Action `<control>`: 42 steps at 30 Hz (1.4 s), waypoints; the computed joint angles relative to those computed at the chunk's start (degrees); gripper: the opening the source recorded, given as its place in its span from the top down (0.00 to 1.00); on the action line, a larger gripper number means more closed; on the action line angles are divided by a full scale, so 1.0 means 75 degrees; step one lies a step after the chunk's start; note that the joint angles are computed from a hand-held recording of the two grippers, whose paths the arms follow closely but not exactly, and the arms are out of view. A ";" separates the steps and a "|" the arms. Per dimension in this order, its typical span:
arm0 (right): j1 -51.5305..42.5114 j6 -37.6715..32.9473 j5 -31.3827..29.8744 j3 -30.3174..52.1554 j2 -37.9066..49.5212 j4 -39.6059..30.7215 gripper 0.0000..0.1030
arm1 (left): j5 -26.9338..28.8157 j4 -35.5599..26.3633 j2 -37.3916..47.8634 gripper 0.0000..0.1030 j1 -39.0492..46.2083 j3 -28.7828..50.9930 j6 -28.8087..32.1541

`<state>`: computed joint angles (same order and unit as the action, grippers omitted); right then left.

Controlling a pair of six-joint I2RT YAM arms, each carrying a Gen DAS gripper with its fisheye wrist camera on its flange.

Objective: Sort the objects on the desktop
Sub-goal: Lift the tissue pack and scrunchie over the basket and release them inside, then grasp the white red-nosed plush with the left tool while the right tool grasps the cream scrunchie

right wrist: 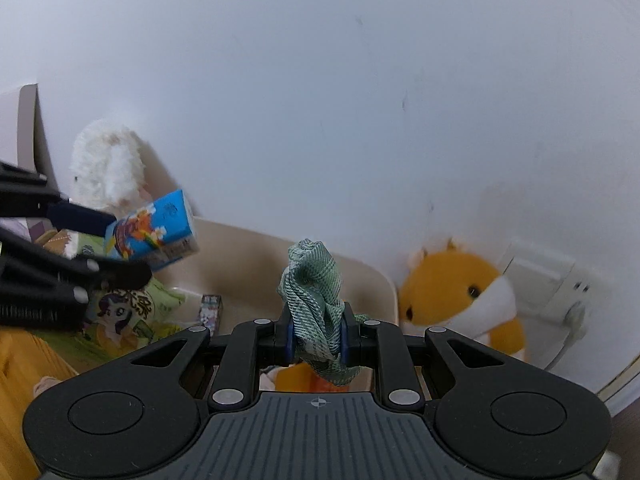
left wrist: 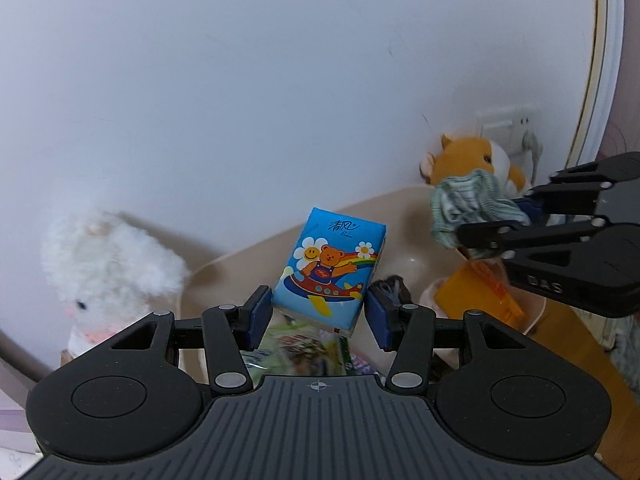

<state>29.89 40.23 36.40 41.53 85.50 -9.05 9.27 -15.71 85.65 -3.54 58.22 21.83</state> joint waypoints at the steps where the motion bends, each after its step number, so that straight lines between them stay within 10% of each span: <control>1: -0.0097 0.0085 -0.0212 -0.0053 0.0059 0.0119 0.82 | -0.0116 0.0052 0.0108 0.49 -0.0087 0.0006 -0.0012; 5: -0.0151 0.0343 -0.0430 -0.0088 0.0328 0.0317 0.78 | -0.0201 0.0303 0.0131 0.44 -0.0180 -0.0198 -0.0056; 10: 0.0202 0.0405 -0.0124 -0.0228 0.0346 0.0538 0.34 | -0.0174 0.0360 -0.0007 0.23 -0.0176 -0.0325 -0.0285; 19: 0.1084 0.0908 0.0847 -0.0423 -0.0289 -0.0151 0.02 | -0.0017 -0.0106 -0.0600 0.21 0.0277 -0.0540 -0.0233; 31: 0.3771 0.4391 0.2008 -0.0413 -0.0683 -0.3152 0.00 | 0.0898 -0.1030 -0.2267 0.19 0.1222 -0.1505 0.0028; 42: 0.6175 0.8711 0.1377 -0.0053 0.0552 -0.5251 0.00 | 0.1458 -0.2155 -0.3216 0.19 0.2010 -0.2441 0.0748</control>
